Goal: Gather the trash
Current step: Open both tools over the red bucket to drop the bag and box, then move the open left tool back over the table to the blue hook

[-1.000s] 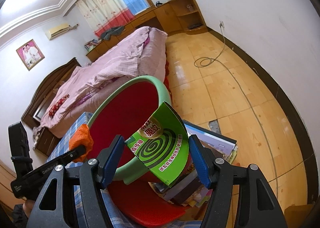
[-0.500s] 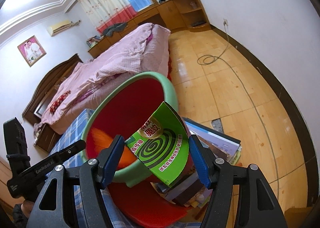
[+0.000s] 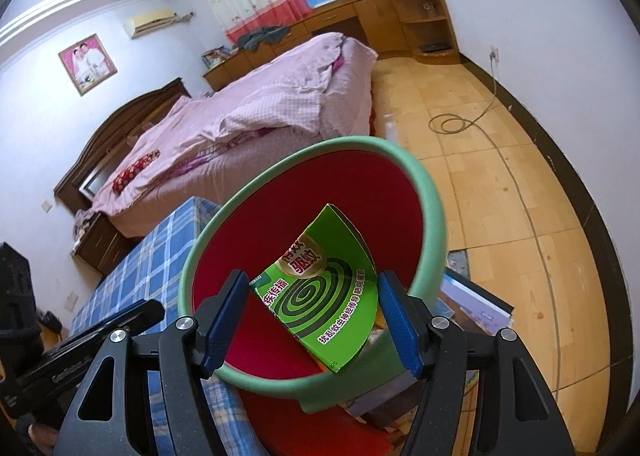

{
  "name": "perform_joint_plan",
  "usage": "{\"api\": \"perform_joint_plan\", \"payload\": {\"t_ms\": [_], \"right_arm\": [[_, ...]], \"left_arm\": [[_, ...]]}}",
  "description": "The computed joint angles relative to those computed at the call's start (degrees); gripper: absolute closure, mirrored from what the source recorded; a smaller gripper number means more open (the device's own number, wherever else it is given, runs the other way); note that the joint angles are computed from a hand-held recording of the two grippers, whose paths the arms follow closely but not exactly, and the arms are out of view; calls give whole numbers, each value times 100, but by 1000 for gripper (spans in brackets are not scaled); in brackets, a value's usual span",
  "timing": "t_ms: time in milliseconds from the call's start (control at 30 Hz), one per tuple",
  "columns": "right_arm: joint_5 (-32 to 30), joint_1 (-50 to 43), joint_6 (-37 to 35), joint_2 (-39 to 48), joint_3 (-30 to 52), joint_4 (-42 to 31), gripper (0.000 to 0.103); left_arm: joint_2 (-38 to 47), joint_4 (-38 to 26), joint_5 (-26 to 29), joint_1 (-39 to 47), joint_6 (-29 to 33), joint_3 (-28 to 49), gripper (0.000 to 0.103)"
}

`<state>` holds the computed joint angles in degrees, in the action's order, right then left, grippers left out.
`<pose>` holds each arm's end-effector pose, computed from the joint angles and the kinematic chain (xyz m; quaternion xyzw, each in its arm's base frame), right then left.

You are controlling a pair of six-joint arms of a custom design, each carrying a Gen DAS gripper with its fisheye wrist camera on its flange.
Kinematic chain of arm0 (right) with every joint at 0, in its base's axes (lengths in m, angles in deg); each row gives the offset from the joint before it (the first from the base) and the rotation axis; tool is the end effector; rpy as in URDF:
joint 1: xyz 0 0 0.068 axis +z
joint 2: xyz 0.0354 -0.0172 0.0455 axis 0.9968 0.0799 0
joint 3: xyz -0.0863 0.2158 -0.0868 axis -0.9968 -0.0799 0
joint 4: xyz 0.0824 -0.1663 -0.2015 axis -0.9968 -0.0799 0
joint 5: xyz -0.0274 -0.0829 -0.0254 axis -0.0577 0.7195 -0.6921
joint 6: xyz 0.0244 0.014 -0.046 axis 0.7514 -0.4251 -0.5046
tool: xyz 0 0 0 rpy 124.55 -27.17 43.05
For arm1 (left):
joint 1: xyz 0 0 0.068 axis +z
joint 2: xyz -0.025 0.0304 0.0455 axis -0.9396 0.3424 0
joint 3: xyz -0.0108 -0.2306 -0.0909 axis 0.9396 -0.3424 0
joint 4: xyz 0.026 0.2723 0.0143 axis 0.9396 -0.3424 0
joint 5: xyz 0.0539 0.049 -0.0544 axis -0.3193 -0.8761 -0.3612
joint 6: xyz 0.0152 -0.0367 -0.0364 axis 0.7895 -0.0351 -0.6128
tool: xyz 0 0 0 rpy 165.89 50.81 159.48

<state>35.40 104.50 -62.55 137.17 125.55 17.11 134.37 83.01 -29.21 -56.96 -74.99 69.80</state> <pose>0.3142 0.1154 0.0249 -0.0090 0.9060 0.2238 0.3591 0.2992 0.0569 0.0188 -0.0551 0.9271 -0.1250 0.3489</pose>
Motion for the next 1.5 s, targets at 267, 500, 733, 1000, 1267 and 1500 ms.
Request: {"api": "perform_joint_plan", "payload": {"t_ms": [267,500,733,1000,1267,1500], "right_arm": [[-67,37,39,127,201,-116,23],[-42,228,196,-395,-275,14,23],[38,556,389,-962,-737,29,23],[222,1002,512,-1287,-1024,2,23],[346,1284,602,-1254,-1109,28,23],[373,1371,644,-1075,-1035,-46,23]], "left_arm": [[-249,31,102,434,117,-317,68],[-751,3,228,976,342,-757,68],[-1167,-107,376,1736,685,-1124,68],[-1289,-266,395,2525,1201,-1268,68],[-666,-343,132,3032,1670,-960,68],[-52,-266,-94,3160,1740,-654,68]]}}
